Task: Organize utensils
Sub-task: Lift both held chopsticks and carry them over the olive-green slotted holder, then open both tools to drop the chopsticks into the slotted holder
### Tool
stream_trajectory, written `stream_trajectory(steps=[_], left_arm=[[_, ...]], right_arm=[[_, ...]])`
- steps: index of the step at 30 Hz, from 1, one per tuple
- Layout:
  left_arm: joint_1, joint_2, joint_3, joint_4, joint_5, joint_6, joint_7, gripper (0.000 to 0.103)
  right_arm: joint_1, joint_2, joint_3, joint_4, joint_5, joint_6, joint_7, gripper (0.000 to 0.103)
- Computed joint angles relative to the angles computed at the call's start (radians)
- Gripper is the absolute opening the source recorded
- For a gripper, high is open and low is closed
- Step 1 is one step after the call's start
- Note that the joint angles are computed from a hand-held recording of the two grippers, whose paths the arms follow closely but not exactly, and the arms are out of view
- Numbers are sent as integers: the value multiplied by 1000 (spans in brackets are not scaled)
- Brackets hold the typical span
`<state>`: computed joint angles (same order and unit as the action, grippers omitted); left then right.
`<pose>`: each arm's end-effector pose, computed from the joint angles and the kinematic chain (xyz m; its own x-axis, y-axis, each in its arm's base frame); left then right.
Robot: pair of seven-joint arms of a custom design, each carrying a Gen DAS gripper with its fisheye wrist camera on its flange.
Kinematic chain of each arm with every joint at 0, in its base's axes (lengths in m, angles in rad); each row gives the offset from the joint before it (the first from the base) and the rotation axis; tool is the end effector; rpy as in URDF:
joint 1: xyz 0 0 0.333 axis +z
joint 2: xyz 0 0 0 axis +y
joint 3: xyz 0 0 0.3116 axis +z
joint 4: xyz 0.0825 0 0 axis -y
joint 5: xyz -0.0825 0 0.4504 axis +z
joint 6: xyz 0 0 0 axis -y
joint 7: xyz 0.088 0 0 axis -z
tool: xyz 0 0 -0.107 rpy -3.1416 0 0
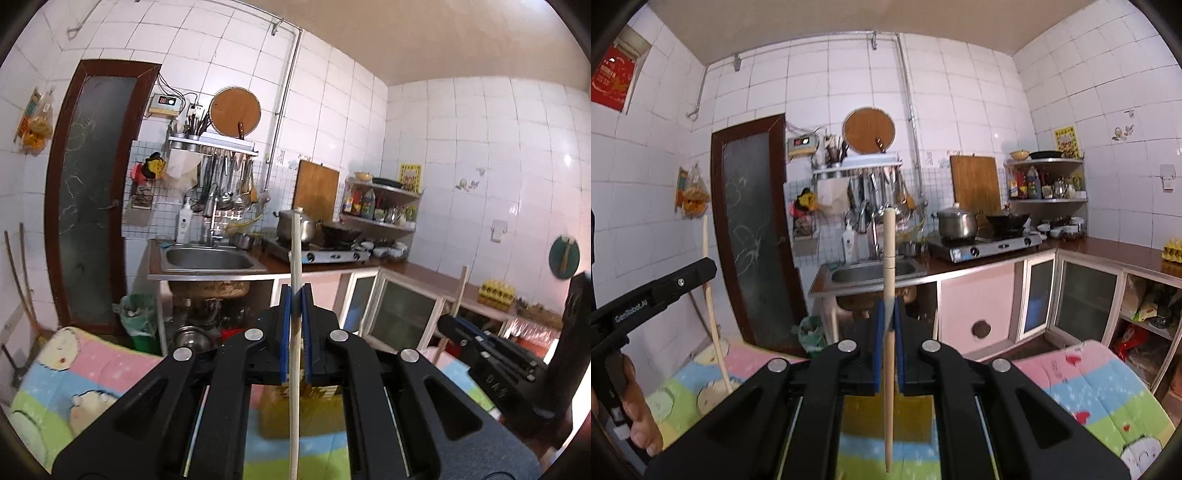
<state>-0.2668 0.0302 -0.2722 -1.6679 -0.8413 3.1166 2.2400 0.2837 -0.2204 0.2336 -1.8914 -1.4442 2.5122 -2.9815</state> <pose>0.6043 -0.2836 0.7094 -0.4995 -0.8474 0.1800 -0.2149 -0.0800 -0.9733 0.5180 0.3202 0.6749 -0.1454 -0.9769 -0.1567 -0.1070 0.1729 -0.9791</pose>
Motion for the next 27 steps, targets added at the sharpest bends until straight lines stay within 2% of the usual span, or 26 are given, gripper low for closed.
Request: stream_trajectory(steps=[3, 4, 5, 6, 7, 8, 9, 12, 14, 15, 17, 18, 21, 27], left_arm=[[6, 78, -27, 99, -22, 20, 32, 4], [22, 108, -56, 137, -56, 29, 75, 4], [63, 136, -114, 173, -102, 40, 133, 4], [99, 176, -178, 227, -205, 59, 248, 4], [108, 212, -206, 268, -238, 82, 295, 4], [90, 249, -200, 302, -201, 104, 272, 4], [51, 270, -158, 320, -151, 112, 221, 4], [-131, 345, 74, 378, 52, 101, -35, 4], [-170, 379, 128, 403, 90, 107, -88, 4], [-210, 402, 183, 419, 120, 110, -134, 4], [-228, 437, 213, 449, 159, 93, -178, 4], [-255, 458, 253, 462, 187, 86, -217, 4], [-281, 486, 294, 467, 238, 86, -270, 4], [-338, 484, 397, 426, 341, 35, -399, 4]], right_arm=[[-7, 48, -1, 61, -47, -29, 16, 6], [-8, 65, -5, 81, -81, -36, 37, 6], [-4, 78, -10, 96, -95, -47, 44, 6], [0, 89, -16, 109, -114, -54, 57, 6], [4, 100, -23, 119, -141, -58, 80, 6], [8, 115, -28, 132, -164, -69, 100, 6], [13, 128, -35, 143, -183, -77, 117, 6], [31, 171, -57, 177, -217, -101, 123, 6], [44, 198, -73, 196, -229, -107, 116, 6], [48, 212, -84, 204, -225, -99, 107, 6], [55, 231, -103, 212, -216, -74, 108, 6], [57, 241, -112, 215, -199, -63, 101, 6], [59, 256, -136, 207, -154, -15, 102, 6], [56, 261, -155, 175, -51, 27, 27, 6]])
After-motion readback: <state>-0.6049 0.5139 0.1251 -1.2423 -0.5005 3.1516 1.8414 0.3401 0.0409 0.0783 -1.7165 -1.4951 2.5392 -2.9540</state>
